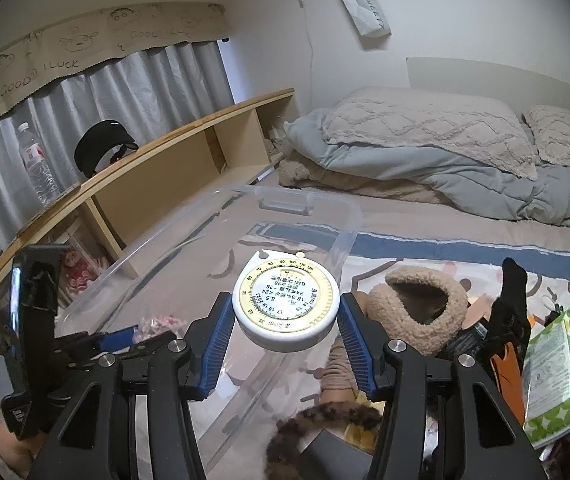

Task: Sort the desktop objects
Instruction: 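Lower the candy bag into the clear plastic box and open the left gripper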

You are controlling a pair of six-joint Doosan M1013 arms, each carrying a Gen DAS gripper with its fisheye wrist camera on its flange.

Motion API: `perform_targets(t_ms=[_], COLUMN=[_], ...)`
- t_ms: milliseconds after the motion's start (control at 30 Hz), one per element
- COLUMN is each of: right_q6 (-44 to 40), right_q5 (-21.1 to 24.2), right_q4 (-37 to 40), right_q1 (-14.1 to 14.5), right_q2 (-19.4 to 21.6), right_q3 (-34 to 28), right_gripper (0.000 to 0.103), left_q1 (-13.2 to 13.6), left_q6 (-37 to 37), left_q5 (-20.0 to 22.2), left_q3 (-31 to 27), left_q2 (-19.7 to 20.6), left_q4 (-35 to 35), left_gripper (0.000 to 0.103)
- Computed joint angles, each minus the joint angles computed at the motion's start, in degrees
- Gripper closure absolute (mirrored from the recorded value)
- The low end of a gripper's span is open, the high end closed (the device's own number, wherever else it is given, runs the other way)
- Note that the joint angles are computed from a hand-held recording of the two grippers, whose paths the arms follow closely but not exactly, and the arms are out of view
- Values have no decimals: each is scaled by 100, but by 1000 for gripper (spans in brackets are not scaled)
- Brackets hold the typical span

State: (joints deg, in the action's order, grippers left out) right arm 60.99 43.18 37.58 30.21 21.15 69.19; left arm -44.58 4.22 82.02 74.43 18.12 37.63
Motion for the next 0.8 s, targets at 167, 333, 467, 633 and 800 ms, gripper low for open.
perform_targets(t_ms=[167,333,467,633,800], right_q6=[17,67,92,58,124], right_q5=[7,61,102,120,121], right_q4=[-5,-50,-57,-2,-57], right_q1=[-13,-15,-20,-20,-14], right_q2=[-2,19,33,44,65], right_q3=[-6,-29,-46,-59,-83], right_gripper=[50,50,50,50,50], left_q1=[17,34,24,31,22], left_q6=[192,487,609,678,657], left_q5=[-8,-163,-145,-172,-201], left_q3=[-25,-74,-122,-130,-133], left_q2=[26,62,96,109,109], left_q4=[-219,-495,-520,-612,-590], left_gripper=[61,60,60,60,60])
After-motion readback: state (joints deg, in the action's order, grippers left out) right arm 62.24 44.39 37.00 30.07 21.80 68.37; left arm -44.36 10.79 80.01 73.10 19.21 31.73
